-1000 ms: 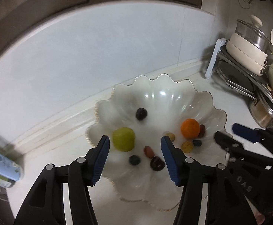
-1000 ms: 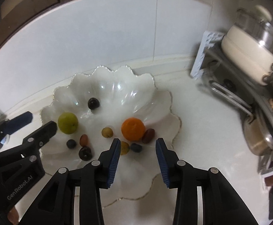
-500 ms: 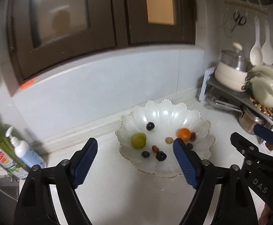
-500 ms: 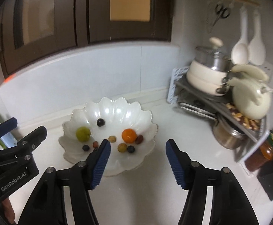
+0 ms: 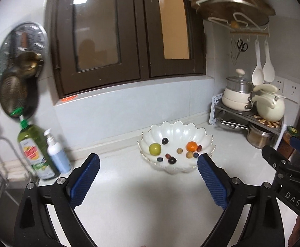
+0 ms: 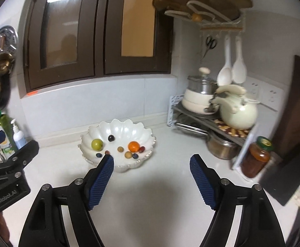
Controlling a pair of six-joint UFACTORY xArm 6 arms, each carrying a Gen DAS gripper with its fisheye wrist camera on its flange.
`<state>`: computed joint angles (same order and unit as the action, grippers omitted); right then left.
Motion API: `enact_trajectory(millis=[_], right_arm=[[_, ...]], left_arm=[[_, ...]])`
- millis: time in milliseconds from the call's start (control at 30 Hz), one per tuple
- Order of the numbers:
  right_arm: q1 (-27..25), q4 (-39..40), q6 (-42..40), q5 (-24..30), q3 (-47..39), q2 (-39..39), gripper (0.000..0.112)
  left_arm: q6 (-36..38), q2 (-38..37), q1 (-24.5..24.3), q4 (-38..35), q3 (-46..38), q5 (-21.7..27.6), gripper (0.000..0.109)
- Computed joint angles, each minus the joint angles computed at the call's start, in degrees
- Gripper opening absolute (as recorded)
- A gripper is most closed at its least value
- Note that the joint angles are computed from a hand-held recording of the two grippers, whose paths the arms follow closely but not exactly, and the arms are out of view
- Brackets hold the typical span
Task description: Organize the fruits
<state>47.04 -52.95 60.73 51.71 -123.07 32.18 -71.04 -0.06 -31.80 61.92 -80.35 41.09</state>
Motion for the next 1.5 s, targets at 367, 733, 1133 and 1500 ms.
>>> enact_trajectory(millis=[367, 733, 1133, 1500], right_arm=[[7.5, -10.9, 14.1, -0.4, 34.4, -26.9, 0.082], [15.5, -13.7, 19.1, 6.0, 45.5, -37.9, 0.082], [24.5, -16.3, 23.7, 15.6, 46.7, -40.7, 0.082], [30.9, -17.5, 25.6, 23.9, 45.7, -41.2, 0.082]], left_arm=[[-9.7, -18.3, -15.8, 4.2, 16.7, 17.0, 0.103], [-15.3, -26.0, -30.5, 6.9, 21.8, 32.7, 0.103], [-14.7, -31.9, -39.7, 8.7, 24.9, 39.5, 0.103], [-13.6, -33.9, -49.0, 12.0, 25.5, 49.8, 0.103]])
